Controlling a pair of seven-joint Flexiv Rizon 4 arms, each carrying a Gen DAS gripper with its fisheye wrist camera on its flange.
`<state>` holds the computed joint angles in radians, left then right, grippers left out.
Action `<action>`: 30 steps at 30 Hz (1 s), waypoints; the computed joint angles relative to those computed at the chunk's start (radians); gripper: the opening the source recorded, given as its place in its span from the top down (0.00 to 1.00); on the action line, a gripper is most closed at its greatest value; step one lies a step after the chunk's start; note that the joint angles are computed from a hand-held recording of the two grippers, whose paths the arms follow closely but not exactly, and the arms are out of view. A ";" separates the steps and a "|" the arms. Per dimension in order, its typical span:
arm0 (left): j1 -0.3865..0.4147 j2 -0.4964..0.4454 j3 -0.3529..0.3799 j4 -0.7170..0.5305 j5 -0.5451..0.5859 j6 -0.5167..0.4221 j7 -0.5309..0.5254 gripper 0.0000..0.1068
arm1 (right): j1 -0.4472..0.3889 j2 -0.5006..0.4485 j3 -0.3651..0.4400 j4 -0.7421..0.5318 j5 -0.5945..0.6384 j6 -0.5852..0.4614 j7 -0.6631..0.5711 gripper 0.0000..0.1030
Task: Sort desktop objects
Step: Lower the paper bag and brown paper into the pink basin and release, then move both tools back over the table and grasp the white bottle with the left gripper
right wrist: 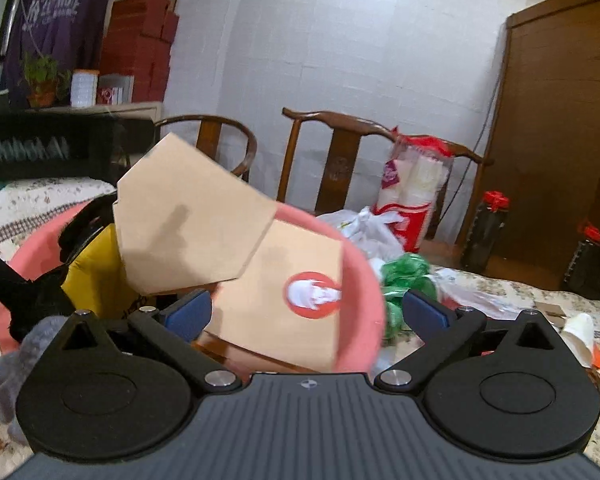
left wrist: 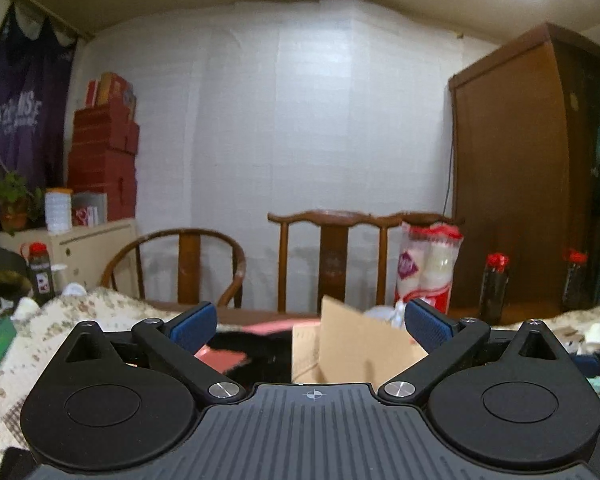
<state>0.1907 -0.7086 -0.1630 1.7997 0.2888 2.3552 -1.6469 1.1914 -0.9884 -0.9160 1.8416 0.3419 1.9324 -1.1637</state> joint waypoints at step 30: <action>-0.289 -0.223 -0.035 -0.123 -0.001 -0.126 0.288 0.04 | -0.375 0.163 0.265 0.264 0.212 0.140 -0.101 0.01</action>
